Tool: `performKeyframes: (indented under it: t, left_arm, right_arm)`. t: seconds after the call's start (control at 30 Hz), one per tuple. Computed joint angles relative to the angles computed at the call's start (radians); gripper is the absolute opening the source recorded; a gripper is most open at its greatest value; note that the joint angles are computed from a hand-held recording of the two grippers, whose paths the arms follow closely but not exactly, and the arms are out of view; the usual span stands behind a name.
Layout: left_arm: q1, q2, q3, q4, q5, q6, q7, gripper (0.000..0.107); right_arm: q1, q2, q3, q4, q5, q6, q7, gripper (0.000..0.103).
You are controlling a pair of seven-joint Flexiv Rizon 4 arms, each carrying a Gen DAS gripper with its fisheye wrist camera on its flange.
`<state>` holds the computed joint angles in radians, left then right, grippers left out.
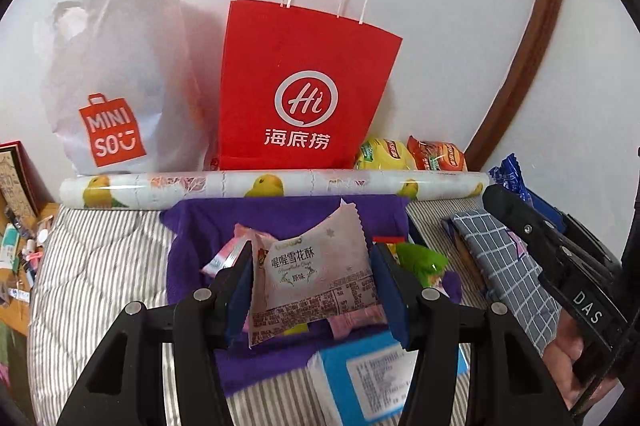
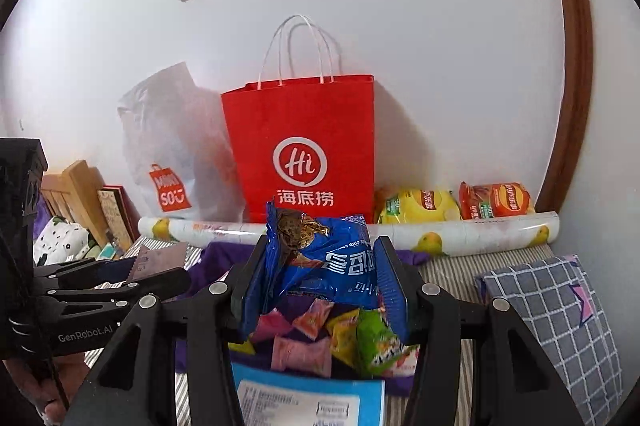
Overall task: Organize snacks
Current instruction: 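Carry the blue biscuit packet and pink pastry packet over the purple towel with both tools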
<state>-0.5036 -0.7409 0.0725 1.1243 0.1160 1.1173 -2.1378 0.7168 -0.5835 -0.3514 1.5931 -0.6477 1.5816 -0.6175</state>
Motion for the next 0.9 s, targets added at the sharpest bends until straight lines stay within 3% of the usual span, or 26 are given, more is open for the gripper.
performKeyframes:
  t: [0.17, 0.43, 0.73, 0.9]
  left_arm:
    - [0.029, -0.063, -0.022, -0.058, -0.031, -0.010, 0.024, 0.054]
    - [0.053, -0.157, -0.048, -0.124, -0.100, -0.022, 0.045, 0.054]
    - [0.044, -0.172, -0.055, -0.110, -0.132, 0.026, 0.081, 0.054]
    - [0.032, -0.180, -0.028, -0.118, -0.123, 0.014, 0.060, 0.054]
  right_arm:
    - [-0.086, -0.076, 0.099, -0.100, 0.047, -0.047, -0.048, 0.050]
    - [-0.248, -0.177, 0.337, -0.216, 0.174, -0.188, -0.212, 0.050]
    - [-0.233, -0.214, 0.365, -0.228, 0.217, -0.129, -0.357, 0.052]
    - [-0.221, -0.238, 0.377, -0.266, 0.232, -0.211, -0.415, 0.052]
